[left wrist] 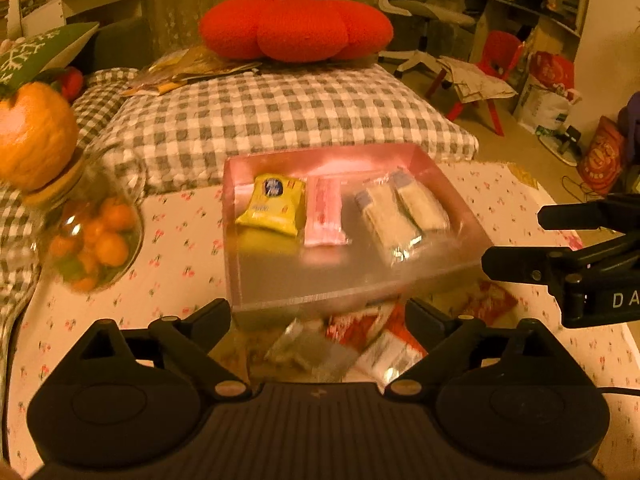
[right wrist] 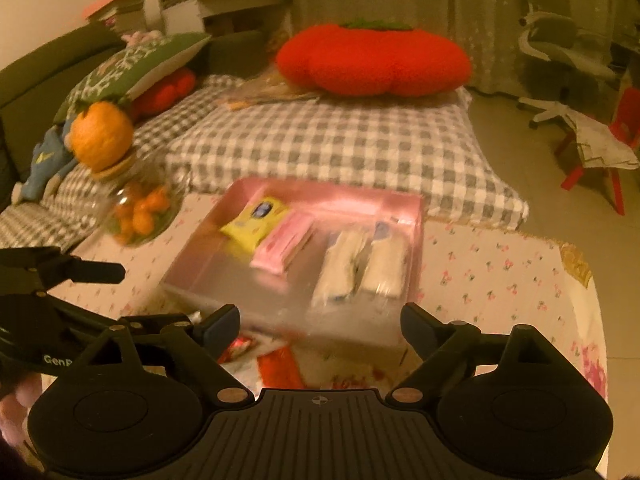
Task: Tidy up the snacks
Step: 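Withdraw both tools from the box toward the remaining snacks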
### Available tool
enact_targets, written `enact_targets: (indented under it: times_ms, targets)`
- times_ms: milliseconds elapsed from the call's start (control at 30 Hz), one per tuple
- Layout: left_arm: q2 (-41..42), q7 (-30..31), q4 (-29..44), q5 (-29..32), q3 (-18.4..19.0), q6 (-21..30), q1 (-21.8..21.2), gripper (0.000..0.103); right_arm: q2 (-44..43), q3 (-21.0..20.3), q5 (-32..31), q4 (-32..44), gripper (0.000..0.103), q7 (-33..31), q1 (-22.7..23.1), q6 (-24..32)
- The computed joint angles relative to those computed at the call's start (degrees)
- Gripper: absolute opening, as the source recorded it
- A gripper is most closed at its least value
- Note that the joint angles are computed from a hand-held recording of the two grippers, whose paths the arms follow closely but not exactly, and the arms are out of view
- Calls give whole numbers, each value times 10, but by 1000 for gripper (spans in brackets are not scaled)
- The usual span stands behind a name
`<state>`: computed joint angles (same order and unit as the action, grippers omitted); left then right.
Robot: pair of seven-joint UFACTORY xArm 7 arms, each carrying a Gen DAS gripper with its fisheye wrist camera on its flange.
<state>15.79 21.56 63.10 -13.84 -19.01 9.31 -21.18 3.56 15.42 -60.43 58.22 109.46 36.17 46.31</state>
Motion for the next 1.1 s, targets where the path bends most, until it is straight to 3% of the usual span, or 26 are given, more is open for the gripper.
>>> enact_targets:
  times_ms: [367, 567, 633, 733, 900, 1100]
  targets:
    - [-59, 44, -88, -67, -7, -7, 22, 96, 17, 11, 0, -4, 90, 24, 33, -6]
    - [-76, 162, -136, -194, -49, -51, 57, 98, 38, 10, -8, -4, 90, 17, 49, -26]
    - [-79, 170, -144, -193, -38, -49, 48, 98, 47, 9, -8, -2, 90, 0, 56, -36]
    - [-84, 223, -152, -246, -46, -51, 58, 98, 61, 5, -20, 0, 90, -19, 68, -61]
    - [-93, 268, -159, -310, -25, -31, 51, 98, 90, -5, -62, 13, 90, -37, 87, -114]
    - [-90, 234, -170, -270, 14, -28, 26, 98, 138, -26, -56, 52, 90, -107, 103, -177]
